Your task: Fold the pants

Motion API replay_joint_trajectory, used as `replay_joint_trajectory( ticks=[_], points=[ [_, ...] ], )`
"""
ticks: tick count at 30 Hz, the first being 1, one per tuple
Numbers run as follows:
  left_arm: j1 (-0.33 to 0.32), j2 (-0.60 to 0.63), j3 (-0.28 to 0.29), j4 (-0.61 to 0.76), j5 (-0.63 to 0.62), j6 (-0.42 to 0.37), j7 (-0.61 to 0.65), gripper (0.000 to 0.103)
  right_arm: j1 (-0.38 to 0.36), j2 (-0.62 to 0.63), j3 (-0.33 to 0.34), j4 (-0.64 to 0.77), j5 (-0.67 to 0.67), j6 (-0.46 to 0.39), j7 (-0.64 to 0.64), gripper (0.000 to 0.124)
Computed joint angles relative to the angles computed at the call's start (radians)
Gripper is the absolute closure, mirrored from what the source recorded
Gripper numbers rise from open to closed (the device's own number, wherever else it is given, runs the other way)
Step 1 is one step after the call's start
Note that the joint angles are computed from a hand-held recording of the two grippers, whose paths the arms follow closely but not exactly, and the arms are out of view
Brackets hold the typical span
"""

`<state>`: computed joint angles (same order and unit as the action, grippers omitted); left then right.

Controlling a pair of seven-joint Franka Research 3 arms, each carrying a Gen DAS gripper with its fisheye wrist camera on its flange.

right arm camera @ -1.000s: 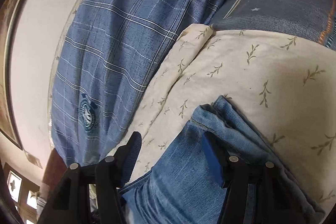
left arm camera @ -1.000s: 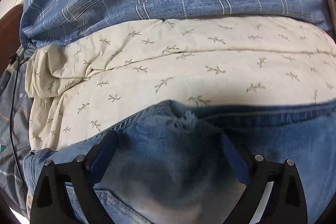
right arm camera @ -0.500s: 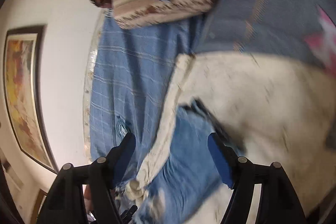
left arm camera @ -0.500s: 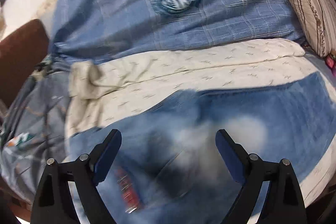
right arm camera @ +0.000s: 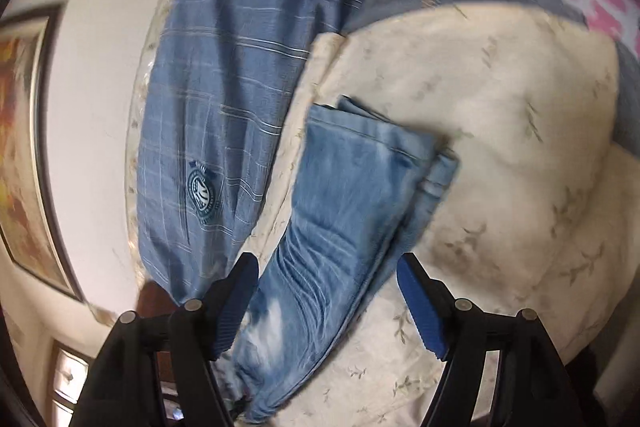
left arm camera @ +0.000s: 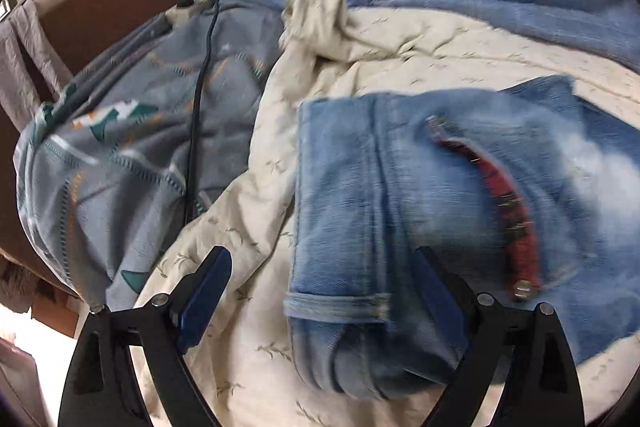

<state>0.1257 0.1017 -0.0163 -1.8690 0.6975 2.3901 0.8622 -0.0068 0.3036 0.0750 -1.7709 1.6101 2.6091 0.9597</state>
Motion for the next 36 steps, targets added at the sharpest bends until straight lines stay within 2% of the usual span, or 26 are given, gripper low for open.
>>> replay_joint_trajectory(
  ticks=[2, 5, 8, 13, 16, 19, 23, 27, 30, 33, 36],
  points=[
    [0.006, 0.016, 0.001, 0.004, -0.034, -0.002, 0.008, 0.010, 0.014, 0.001, -0.001, 0.006, -0.028, 0.037, -0.008, 0.049],
    [0.014, 0.010, 0.005, -0.014, -0.068, 0.030, -0.001, 0.009, 0.017, 0.012, -0.004, 0.013, -0.099, 0.044, 0.058, 0.049],
    [0.015, -0.003, 0.003, -0.006, -0.096, 0.004, 0.007, 0.010, 0.006, 0.015, 0.001, 0.010, -0.096, 0.063, 0.069, 0.049],
    [0.010, -0.100, -0.017, -0.058, -0.107, 0.082, -0.009, 0.011, -0.013, 0.014, 0.003, -0.001, -0.069, 0.061, 0.079, 0.049],
    [-0.006, -0.098, -0.035, -0.041, -0.143, 0.107, 0.039, 0.011, -0.015, 0.020, 0.001, 0.001, -0.080, 0.050, 0.108, 0.049],
    [-0.022, -0.077, -0.047, -0.025, -0.232, 0.144, 0.108, 0.011, -0.010, 0.023, 0.003, 0.004, -0.100, 0.063, 0.121, 0.049],
    [-0.049, -0.011, -0.056, 0.029, -0.252, 0.111, 0.140, 0.011, -0.011, 0.033, 0.002, 0.011, -0.146, 0.067, 0.174, 0.049],
    [-0.063, 0.081, -0.053, 0.107, -0.293, 0.027, 0.162, 0.011, -0.014, 0.057, 0.006, 0.033, -0.187, 0.078, 0.221, 0.049],
    [-0.077, 0.084, -0.044, 0.100, -0.246, 0.043, 0.147, 0.007, -0.017, 0.088, 0.014, 0.071, -0.215, 0.101, 0.229, 0.049],
    [-0.082, 0.103, -0.042, 0.124, -0.238, 0.022, 0.163, 0.001, -0.034, 0.123, 0.036, 0.112, -0.190, 0.111, 0.202, 0.049],
    [-0.071, 0.110, -0.044, 0.135, -0.280, 0.013, 0.183, 0.000, -0.047, 0.139, 0.058, 0.134, -0.142, 0.126, 0.170, 0.049]
  ],
)
